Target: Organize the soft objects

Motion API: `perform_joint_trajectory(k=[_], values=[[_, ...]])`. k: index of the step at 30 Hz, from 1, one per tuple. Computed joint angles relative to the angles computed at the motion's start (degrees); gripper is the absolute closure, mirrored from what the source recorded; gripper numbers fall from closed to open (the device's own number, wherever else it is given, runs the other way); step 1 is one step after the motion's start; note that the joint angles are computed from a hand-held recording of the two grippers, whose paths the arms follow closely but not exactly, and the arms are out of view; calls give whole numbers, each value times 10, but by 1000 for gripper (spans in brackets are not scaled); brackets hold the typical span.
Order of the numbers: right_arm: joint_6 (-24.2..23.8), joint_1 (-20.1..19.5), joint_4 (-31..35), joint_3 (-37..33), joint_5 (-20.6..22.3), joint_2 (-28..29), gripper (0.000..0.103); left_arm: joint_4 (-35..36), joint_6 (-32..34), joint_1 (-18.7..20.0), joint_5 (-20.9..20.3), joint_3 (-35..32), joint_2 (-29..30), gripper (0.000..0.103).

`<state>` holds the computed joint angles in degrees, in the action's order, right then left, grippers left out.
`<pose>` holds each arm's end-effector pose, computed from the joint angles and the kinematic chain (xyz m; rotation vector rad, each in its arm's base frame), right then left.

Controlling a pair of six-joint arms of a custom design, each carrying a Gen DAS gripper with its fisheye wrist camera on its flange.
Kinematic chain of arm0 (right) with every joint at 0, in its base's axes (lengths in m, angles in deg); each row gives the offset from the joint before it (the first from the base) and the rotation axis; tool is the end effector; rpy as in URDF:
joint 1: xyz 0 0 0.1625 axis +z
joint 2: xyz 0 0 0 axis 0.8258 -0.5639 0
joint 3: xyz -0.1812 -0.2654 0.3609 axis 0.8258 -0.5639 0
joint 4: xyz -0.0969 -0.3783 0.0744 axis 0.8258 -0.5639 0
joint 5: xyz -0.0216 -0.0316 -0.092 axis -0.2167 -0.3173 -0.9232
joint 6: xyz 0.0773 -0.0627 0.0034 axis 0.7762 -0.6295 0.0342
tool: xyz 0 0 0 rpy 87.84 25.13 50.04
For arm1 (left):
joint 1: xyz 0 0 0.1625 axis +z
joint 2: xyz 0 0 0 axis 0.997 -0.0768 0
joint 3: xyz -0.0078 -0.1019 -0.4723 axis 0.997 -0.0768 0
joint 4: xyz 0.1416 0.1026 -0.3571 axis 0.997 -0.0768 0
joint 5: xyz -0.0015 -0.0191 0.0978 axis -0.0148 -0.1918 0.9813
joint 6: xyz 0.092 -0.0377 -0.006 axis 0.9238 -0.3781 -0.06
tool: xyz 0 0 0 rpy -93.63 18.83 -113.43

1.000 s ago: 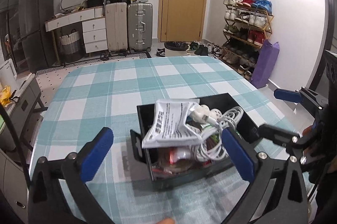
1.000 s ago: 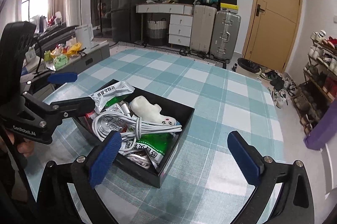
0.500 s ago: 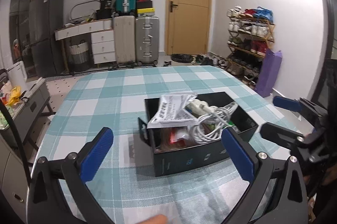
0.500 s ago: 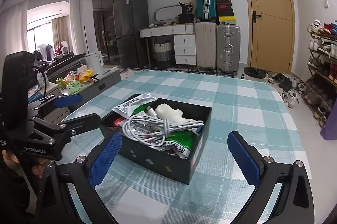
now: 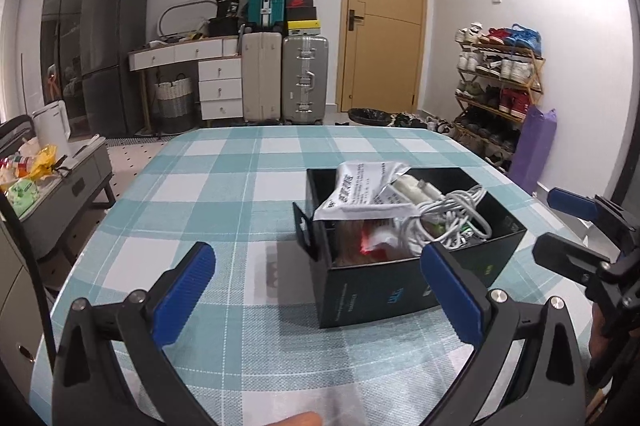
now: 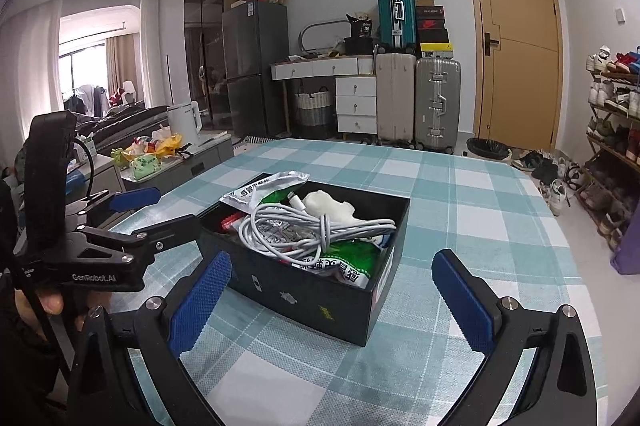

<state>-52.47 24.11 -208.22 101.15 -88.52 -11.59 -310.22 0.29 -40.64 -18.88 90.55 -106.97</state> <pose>0.0610 -0.4774 0.2299 1.0305 -2.3123 1.1007 -0.2225 -0.5229 0.0527 0.5851 2.1813 -1.2259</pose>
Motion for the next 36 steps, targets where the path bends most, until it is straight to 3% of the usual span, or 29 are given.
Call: perform_joint_trajectory(k=[12, 36], values=[[-8, -22, -41, 11, 41, 14, 1, -17, 2, 1, 1, 1, 1, 0], [-17, -28, -59, 17, 62, 16, 1, -69, 43, -9, 15, 0, 16, 0]])
